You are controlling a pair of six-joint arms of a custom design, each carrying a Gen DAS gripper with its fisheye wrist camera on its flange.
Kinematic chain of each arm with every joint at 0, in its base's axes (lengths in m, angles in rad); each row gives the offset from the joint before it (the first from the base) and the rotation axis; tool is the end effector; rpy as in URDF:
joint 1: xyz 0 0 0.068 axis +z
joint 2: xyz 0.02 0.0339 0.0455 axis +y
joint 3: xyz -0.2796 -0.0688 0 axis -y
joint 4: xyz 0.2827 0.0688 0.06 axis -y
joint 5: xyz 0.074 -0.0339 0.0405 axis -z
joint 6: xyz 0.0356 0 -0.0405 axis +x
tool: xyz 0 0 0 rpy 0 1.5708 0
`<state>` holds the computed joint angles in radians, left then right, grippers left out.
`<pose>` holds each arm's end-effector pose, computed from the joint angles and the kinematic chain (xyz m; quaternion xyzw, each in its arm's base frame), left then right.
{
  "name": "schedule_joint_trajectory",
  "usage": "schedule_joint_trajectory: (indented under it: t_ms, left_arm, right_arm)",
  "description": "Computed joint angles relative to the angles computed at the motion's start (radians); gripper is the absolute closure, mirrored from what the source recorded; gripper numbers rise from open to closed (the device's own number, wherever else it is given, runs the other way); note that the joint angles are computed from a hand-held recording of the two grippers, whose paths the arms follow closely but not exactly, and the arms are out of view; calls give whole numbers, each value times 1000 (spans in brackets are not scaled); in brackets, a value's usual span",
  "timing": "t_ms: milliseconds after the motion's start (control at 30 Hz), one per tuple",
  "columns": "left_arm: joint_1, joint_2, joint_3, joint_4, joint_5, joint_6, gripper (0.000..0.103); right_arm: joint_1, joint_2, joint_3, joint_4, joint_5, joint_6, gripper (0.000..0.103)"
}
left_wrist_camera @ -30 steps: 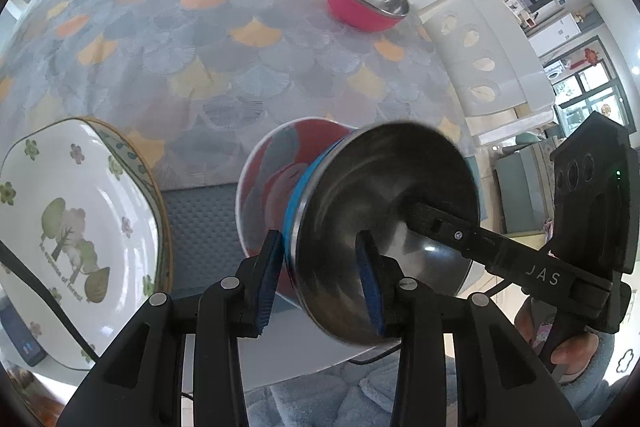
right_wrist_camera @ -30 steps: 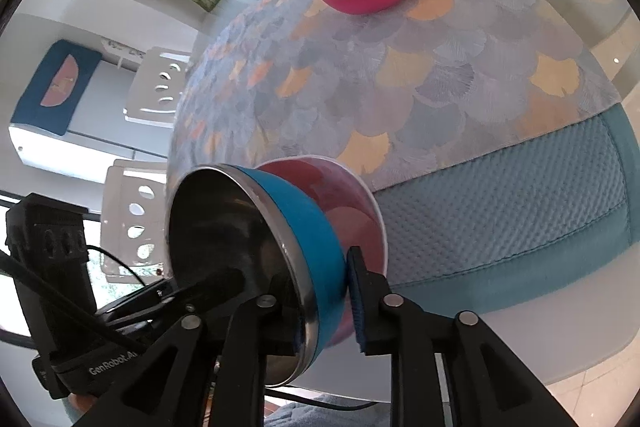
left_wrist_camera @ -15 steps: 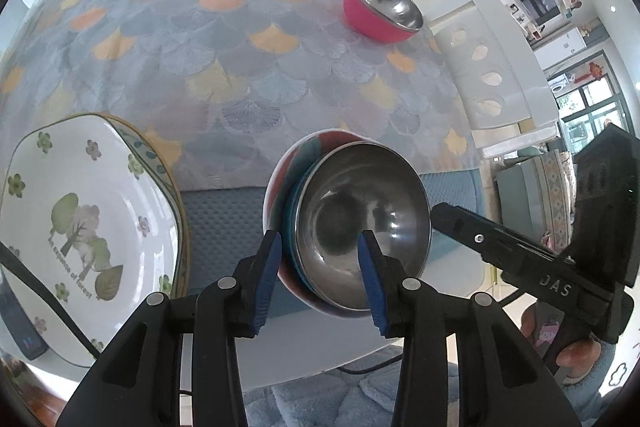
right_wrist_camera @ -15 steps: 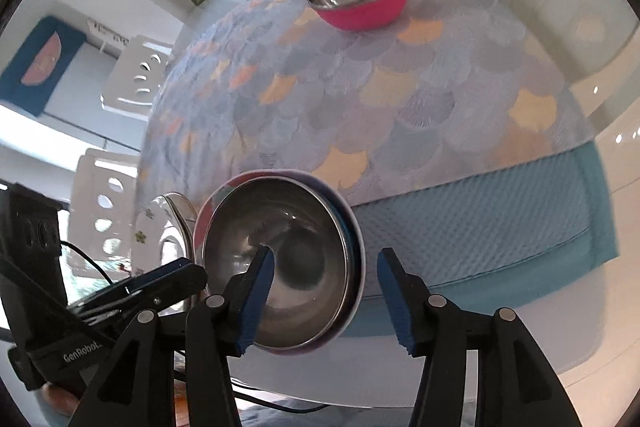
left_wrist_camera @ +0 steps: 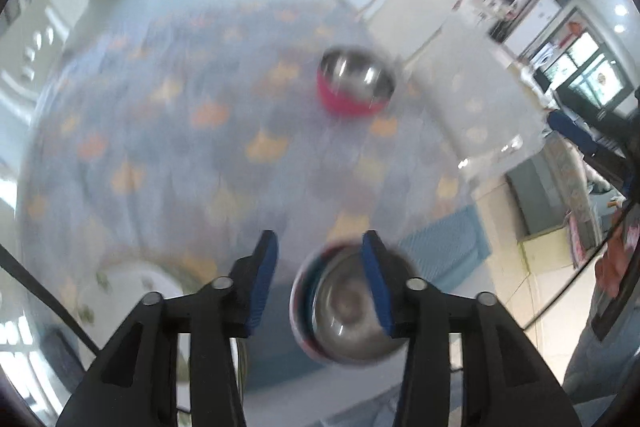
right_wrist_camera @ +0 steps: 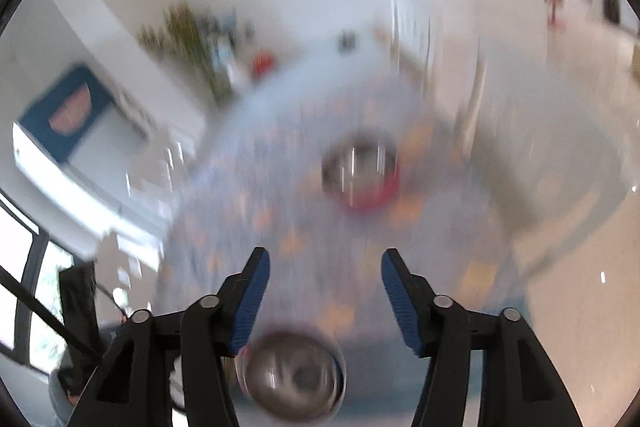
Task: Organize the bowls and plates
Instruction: 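Lift both tools away and reach to the pink steel bowl rim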
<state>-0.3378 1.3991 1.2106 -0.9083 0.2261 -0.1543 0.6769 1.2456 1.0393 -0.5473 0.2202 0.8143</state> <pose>0.2906 -0.1105 0.2982 0.1149 0.9594 -0.1632 0.1995 0.2379 0.1812 0.3049 0.1062 0.9070 0.1938 0.3585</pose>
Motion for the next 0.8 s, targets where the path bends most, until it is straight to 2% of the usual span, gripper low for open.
schedule_joint_trajectory:
  t_ms: [33,67,167,267,367,533,667,800]
  left_arm:
    - [13,17,29,18,28,4,51]
    - [18,32,47,25,42,6,47]
    - [17,107,116,33,43,27,47]
    - [-1,170,162,54,8,22,47]
    - [-40,216,198,91,-48,46,47]
    - [-47,362,307,80,-20,43,47]
    - [-25,510,381,118,-2,-78,47]
    - [4,654,478,149,48,-237,47]
  right_arm:
    - [-14,-39,3,25,43,-23,32]
    - [-21,-69,-8,59,69,-41,30]
    - [-40,-167,-90,234,149,-101,30]
    - [-81,-145,-80,228,157,-113,30]
    - [-135,-86,-75,207,111,-88,30]
    - [-218,57,-94,231,-15,-47,30]
    - [-284,203,-98,338,-169,2,30]
    - [-315,351,-91,457,-214,53,30]
